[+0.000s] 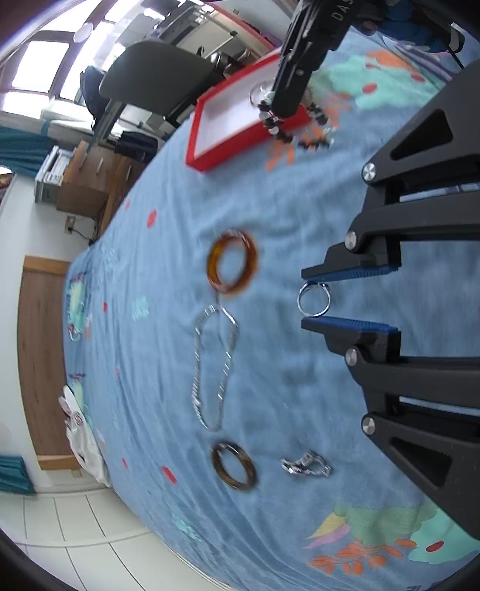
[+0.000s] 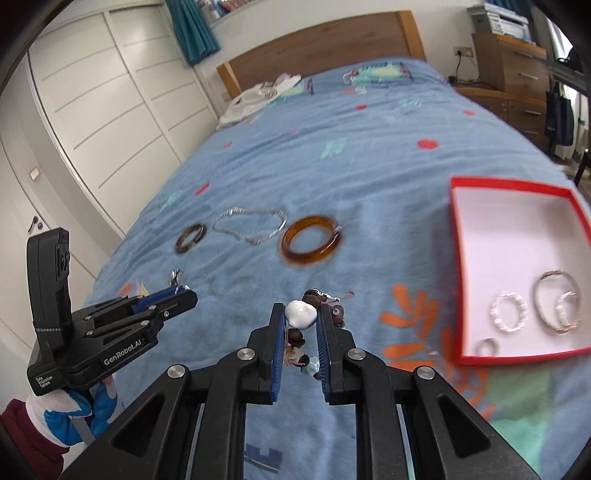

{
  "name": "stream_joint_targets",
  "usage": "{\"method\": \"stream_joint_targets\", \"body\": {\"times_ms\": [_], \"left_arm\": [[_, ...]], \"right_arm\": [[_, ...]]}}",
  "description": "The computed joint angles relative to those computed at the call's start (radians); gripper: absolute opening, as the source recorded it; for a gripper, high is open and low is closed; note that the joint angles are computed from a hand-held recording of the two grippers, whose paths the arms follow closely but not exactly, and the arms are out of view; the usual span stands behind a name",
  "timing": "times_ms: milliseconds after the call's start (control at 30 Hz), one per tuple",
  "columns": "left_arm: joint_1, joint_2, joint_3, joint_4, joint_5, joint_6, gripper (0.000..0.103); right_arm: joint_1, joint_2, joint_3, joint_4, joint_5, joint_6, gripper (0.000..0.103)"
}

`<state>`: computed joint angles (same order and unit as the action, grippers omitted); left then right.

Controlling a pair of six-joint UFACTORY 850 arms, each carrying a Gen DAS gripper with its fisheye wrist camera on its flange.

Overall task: Organize jewelry
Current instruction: 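Carry the silver ring and beaded bracelet in both tools over the red box, then open the left tool to drop the ring while the right tool releases the bracelet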

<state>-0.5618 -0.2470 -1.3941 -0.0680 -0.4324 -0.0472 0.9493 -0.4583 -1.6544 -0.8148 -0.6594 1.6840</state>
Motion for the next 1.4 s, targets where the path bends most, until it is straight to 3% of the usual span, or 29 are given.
{"method": "stream_joint_targets", "body": {"times_ms": [367,700,1100,1400], "left_arm": [[-0.135,-0.121,-0.21,-0.102,-0.044,0.083,0.017],[-0.253,-0.377,-0.521,-0.144,-0.155,0.152,0.017],[-0.299,-0.616,-0.799,0.017,-0.292,0.016,0.018],[-0.314,-0.651,-0.822,0.07,-0.3,-0.007,0.018]], "right_arm": [[-0.027,0.223,0.196,-0.112,-0.123,0.054,0.016],[-0.141,0.369,0.423,-0.068,-0.1,0.058,0.016],[-0.24,0.366,0.535,-0.017,-0.004,0.043,0.016],[-0.252,0.324,0.516,0.037,0.019,-0.039,0.017]]}}
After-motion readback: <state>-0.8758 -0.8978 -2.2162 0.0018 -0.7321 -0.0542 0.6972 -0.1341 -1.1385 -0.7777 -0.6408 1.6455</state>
